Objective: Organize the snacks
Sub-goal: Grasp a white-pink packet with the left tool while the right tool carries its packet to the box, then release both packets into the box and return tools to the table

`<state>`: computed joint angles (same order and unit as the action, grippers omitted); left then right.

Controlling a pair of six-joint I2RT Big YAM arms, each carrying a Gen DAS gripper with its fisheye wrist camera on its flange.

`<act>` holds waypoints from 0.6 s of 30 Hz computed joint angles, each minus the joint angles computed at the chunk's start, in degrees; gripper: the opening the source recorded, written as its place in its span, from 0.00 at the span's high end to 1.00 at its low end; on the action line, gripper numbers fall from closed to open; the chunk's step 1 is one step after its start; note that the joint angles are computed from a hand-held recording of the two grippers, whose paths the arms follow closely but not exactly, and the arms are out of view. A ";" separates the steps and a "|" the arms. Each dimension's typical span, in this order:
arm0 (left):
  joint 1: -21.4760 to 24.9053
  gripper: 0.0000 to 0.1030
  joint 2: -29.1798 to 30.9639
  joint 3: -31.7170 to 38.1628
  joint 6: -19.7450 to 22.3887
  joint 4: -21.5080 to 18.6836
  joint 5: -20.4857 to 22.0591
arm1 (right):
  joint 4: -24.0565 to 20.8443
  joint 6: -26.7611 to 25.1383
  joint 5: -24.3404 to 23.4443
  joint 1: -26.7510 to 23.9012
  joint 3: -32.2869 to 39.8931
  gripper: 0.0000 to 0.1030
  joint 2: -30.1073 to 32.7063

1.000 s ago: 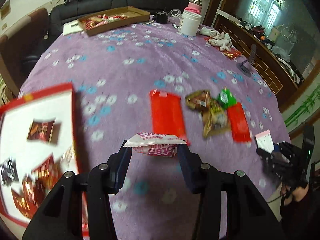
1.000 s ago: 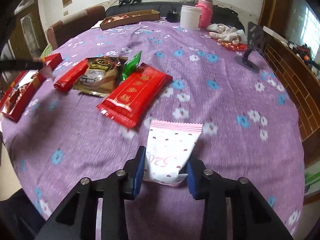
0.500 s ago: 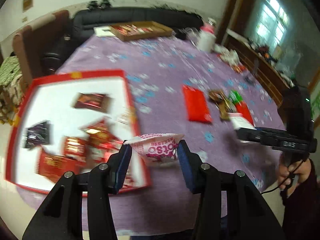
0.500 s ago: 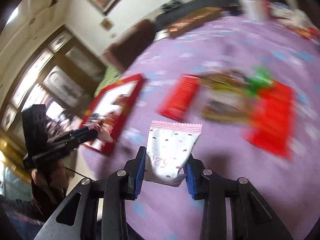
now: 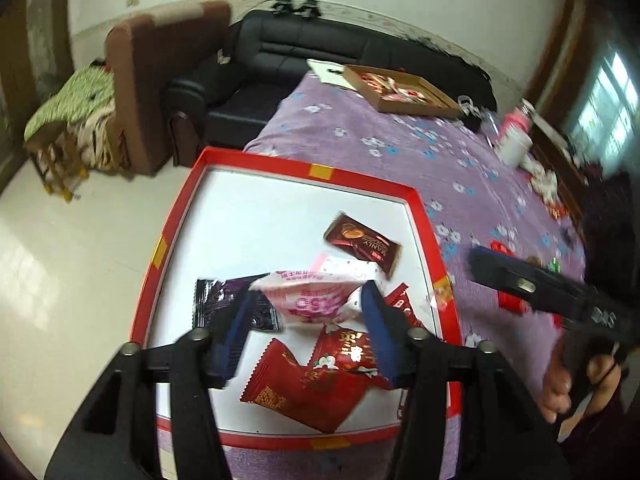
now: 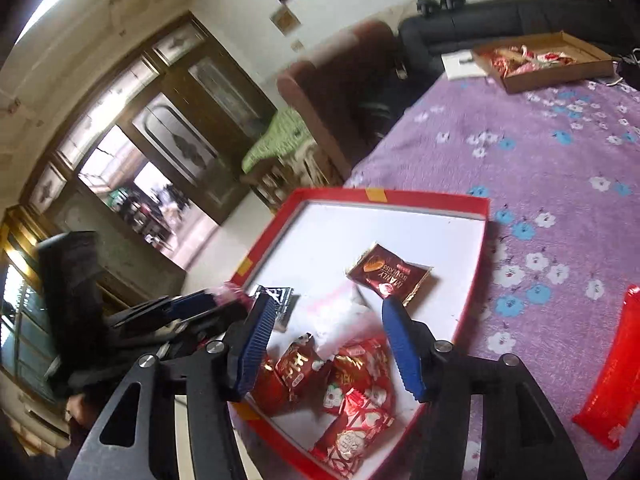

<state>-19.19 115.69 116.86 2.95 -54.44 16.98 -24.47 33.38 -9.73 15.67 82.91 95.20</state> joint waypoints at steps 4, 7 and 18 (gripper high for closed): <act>-1.21 0.43 -1.09 -2.59 0.46 1.78 -1.50 | -0.49 -1.07 6.80 -1.57 -9.86 0.42 -8.17; -2.73 0.43 -2.98 -5.44 0.55 4.78 -2.83 | -1.40 -1.78 11.19 -2.95 -16.97 0.41 -14.65; -12.44 0.33 -5.47 -8.41 7.52 2.96 -1.08 | -9.11 4.03 21.07 -10.55 -38.76 0.37 -38.51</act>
<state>-31.63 110.23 108.45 10.47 -51.48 15.90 -33.58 37.41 11.34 5.12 44.16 56.69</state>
